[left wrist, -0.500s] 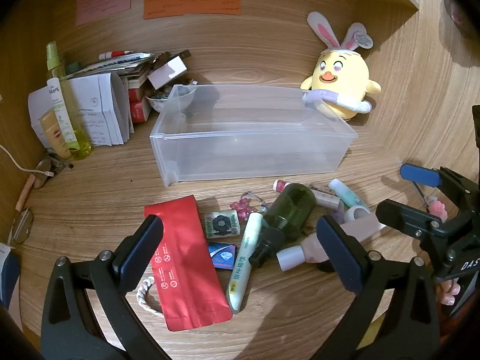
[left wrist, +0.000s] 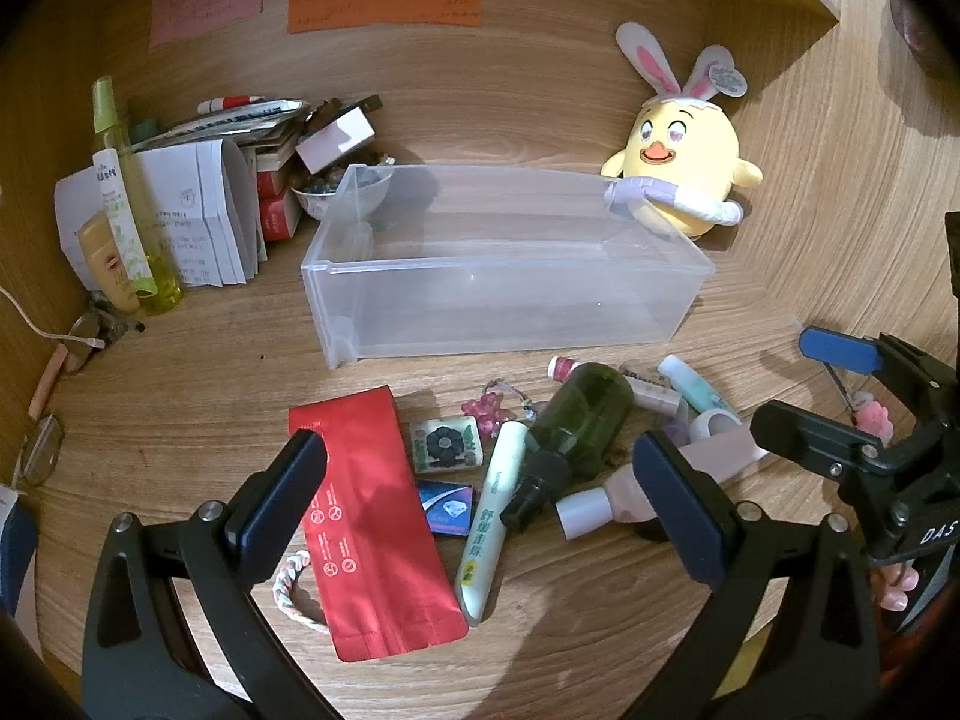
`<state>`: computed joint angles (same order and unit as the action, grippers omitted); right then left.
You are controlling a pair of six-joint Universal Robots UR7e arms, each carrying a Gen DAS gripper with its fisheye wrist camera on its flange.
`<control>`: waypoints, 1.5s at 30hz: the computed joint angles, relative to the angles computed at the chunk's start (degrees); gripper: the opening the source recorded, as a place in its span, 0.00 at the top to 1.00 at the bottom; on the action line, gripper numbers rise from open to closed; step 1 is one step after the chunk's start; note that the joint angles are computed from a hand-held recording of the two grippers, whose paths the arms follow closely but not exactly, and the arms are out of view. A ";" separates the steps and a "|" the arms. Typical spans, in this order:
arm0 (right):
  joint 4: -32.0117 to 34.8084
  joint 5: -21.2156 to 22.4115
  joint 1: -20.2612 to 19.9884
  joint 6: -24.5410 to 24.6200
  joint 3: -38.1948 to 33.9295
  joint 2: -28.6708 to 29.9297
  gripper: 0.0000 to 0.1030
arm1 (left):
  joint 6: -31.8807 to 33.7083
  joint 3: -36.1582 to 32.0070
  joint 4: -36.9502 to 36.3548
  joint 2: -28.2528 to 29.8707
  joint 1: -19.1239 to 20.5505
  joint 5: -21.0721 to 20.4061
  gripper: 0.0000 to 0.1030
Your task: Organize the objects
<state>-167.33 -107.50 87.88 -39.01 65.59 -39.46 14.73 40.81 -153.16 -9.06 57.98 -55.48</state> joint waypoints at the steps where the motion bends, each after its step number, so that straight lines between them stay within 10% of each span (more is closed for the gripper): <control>1: 0.06 -0.10 0.03 0.00 -0.06 0.06 0.00 | 0.00 0.00 -0.05 0.00 0.02 -0.03 0.00; 29: 1.57 0.24 -0.28 -0.05 -1.99 1.22 0.00 | 0.32 1.52 -2.07 -1.18 1.17 -3.66 0.00; 35: 1.38 0.86 -0.51 -0.03 -3.33 1.72 0.00 | -0.34 0.43 -0.49 -1.20 1.60 -2.88 0.17; 45: 7.66 -0.46 -1.45 1.81 -9.52 3.80 0.25 | -5.89 -5.94 7.62 0.50 3.85 -2.50 0.26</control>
